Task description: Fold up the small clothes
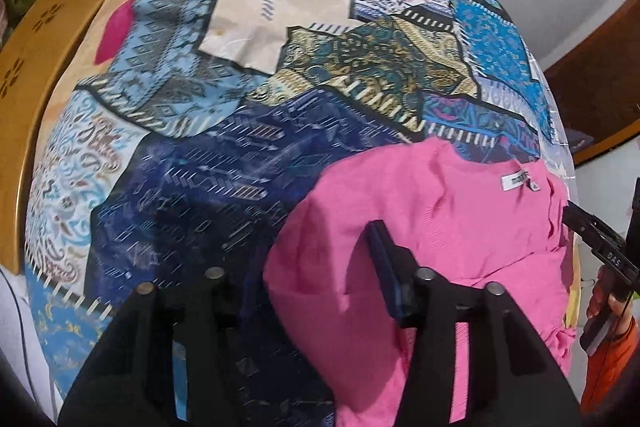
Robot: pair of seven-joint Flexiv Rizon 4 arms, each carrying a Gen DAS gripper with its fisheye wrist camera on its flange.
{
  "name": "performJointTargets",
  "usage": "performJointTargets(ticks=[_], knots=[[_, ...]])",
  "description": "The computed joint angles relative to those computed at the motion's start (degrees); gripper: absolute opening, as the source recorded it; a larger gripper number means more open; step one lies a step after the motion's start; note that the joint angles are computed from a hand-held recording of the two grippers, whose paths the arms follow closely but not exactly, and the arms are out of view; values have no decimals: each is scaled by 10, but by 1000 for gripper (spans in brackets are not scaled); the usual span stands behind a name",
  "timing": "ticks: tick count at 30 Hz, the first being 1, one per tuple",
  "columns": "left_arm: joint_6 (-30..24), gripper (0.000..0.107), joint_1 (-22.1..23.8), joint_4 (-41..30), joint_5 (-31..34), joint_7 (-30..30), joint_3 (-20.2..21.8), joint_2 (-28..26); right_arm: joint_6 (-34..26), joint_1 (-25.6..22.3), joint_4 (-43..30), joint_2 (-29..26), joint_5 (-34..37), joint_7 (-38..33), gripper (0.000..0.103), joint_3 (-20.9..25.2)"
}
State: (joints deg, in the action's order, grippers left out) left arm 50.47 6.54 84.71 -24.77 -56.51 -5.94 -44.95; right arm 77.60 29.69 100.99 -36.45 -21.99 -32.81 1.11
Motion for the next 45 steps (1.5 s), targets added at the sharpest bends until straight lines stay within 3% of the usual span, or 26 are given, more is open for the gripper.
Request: performJointTargets(ticks=[3, 5, 6, 7, 13, 18, 23, 31, 37, 39, 43, 45], knots=[[-4, 30, -2, -4, -1, -1, -3, -1, -20, -2, -20, -8, -4, -18, 34, 9], [-4, 11, -5, -6, 2, 2, -4, 0, -35, -3, -34, -13, -7, -33, 21, 14], [-3, 8, -9, -6, 5, 2, -2, 2, -38, -4, -38, -15, -8, -39, 16, 16], [1, 7, -13, -6, 10, 1, 1, 4, -39, -5, -41, -16, -8, -46, 7, 19], [92, 5, -41, 12, 47, -9, 17, 18, -50, 32, -34, -7, -56, -26, 5, -33], [134, 5, -57, -8, 74, -34, 29, 17, -62, 30, -33, 1, -83, -6, 5, -45], [142, 5, -66, -41, 86, -53, 28, 3, -57, 29, -29, 9, -112, 33, 5, -66], [101, 5, -81, -102, 114, -93, 44, -40, -69, 11, -47, -14, -120, 32, 5, -50], [68, 6, -84, -117, 132, -109, 53, -56, -63, -6, -50, -25, -89, 8, 6, -23], [57, 6, -81, -117, 132, -113, 50, -57, -63, -4, -48, -23, -83, 5, 9, -25], [57, 7, -79, -106, 138, -113, 50, -47, -71, -11, -44, -11, -59, -9, 38, -7], [64, 8, -78, -90, 142, -108, 49, -31, -68, 1, -29, 5, -69, -5, 42, -18]])
